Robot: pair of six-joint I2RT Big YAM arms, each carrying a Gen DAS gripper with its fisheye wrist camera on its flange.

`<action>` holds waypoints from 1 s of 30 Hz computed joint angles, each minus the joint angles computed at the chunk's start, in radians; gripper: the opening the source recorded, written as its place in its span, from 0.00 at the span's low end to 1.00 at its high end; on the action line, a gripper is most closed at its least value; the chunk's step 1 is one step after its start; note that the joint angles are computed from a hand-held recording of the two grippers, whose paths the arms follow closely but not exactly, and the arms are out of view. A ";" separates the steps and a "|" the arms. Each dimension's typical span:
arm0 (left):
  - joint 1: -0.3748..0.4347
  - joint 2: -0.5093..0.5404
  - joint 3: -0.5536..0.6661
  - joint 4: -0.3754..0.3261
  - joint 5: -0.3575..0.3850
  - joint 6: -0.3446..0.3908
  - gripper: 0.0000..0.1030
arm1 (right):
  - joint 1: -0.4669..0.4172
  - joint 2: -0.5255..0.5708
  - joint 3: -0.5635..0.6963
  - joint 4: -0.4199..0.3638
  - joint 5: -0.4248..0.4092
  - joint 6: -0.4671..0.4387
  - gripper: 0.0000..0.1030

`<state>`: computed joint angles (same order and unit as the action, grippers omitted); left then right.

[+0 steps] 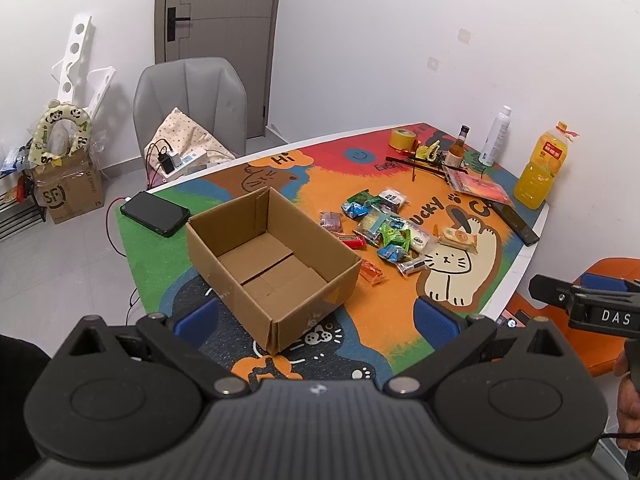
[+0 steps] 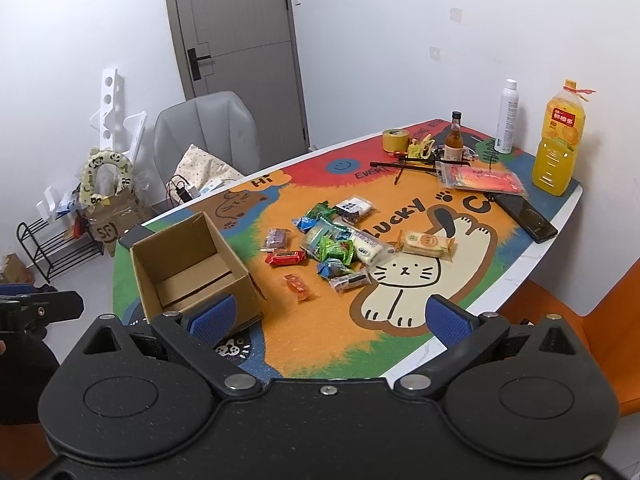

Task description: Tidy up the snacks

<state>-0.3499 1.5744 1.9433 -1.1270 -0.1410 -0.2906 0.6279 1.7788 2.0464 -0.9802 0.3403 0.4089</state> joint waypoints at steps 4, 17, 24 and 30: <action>0.003 0.024 0.025 -0.006 0.010 0.003 1.00 | -0.009 0.013 0.017 -0.008 -0.004 -0.002 1.00; 0.008 0.153 0.173 -0.041 0.051 -0.003 1.00 | -0.072 0.108 0.161 -0.098 -0.056 -0.015 1.00; 0.005 0.307 0.384 -0.106 0.074 -0.011 0.99 | -0.133 0.200 0.305 -0.177 -0.120 -0.055 1.00; -0.005 0.527 0.730 -0.271 0.103 -0.025 0.97 | -0.189 0.290 0.441 -0.246 -0.192 -0.115 1.00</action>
<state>-0.3549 2.1016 2.6738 -1.3976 -0.0384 -0.3154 0.4389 2.0685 2.4873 -1.2258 0.1482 0.2936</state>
